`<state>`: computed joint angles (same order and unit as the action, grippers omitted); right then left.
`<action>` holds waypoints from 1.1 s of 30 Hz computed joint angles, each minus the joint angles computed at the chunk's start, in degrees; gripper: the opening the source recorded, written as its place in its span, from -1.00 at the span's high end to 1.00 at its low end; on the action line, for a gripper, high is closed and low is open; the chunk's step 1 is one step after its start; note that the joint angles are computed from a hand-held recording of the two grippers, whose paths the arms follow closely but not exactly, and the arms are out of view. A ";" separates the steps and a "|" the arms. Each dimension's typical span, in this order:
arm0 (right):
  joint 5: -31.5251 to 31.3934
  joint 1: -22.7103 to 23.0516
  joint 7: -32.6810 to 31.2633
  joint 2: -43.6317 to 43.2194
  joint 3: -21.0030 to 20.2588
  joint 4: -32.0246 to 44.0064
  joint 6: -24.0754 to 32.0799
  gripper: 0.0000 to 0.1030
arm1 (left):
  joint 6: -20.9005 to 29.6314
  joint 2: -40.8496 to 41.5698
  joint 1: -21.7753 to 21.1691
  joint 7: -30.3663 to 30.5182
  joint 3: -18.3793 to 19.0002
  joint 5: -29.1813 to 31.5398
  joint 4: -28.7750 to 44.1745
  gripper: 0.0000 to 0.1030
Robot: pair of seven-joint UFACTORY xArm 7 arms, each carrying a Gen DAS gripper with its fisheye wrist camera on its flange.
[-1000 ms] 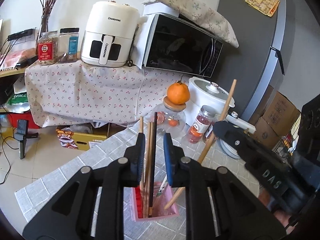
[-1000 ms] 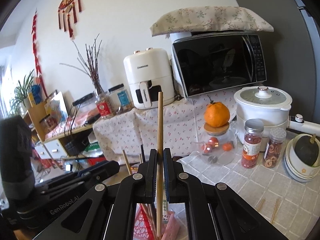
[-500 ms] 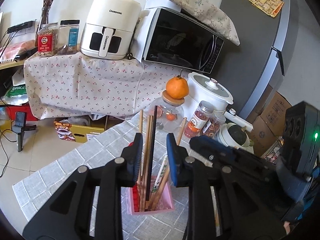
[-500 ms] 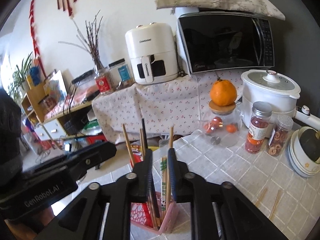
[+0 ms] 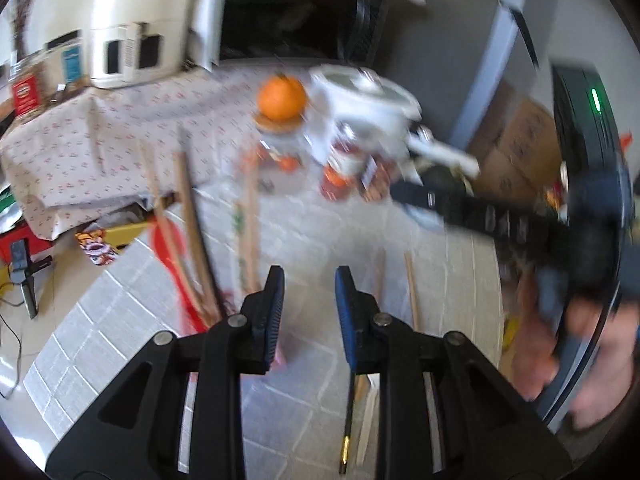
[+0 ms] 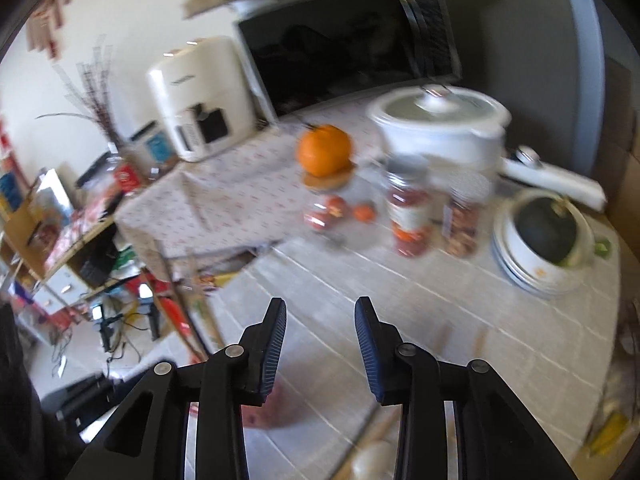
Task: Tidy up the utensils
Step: 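Move the left tool to the gold-tipped black chopstick and grasp it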
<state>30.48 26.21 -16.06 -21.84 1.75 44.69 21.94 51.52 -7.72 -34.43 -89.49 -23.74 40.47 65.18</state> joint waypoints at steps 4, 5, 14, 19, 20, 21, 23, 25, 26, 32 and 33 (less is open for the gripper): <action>-5.73 -5.22 6.30 0.53 1.12 0.74 6.25 0.27 | 1.20 6.62 -2.28 7.16 0.64 -4.66 4.55 0.43; -6.87 -6.12 7.32 0.65 1.25 0.69 7.39 0.27 | 1.24 7.92 -2.93 8.54 1.19 -5.93 5.35 0.43; -8.71 -10.40 10.99 0.31 -0.54 0.46 15.23 0.27 | -0.78 17.17 -6.70 14.87 6.57 -14.79 10.58 0.43; -8.02 -11.80 10.36 -0.23 -1.32 0.00 17.07 0.27 | -0.89 22.42 -8.11 15.33 8.75 -17.63 14.16 0.43; -8.06 -12.13 10.12 -0.54 -1.50 -0.23 17.26 0.27 | -0.80 23.08 -8.32 15.56 9.17 -17.94 14.62 0.43; -8.04 -12.28 10.06 -0.66 -1.47 -0.30 17.38 0.27 | -0.88 23.85 -8.43 15.87 9.55 -18.32 15.18 0.43; -7.53 -12.47 9.18 -0.74 -2.09 -0.42 18.32 0.27 | -1.47 24.38 -8.48 15.81 10.16 -19.50 15.07 0.45; -7.29 -12.94 8.89 -0.57 -2.30 -0.38 19.12 0.27 | -2.75 24.73 -8.15 15.69 10.56 -21.04 14.60 0.47; -7.30 -13.25 8.83 -0.45 -2.37 -0.37 19.51 0.27 | -2.94 25.13 -8.06 15.73 10.75 -21.57 14.80 0.47; -6.86 -14.23 8.15 -0.05 -2.35 -0.40 20.42 0.27 | -1.53 28.72 -8.09 17.76 11.52 -23.73 17.17 0.48; -6.77 -14.27 8.00 0.05 -2.31 -0.35 20.42 0.27 | -1.61 28.74 -8.81 17.11 12.14 -22.31 17.25 0.49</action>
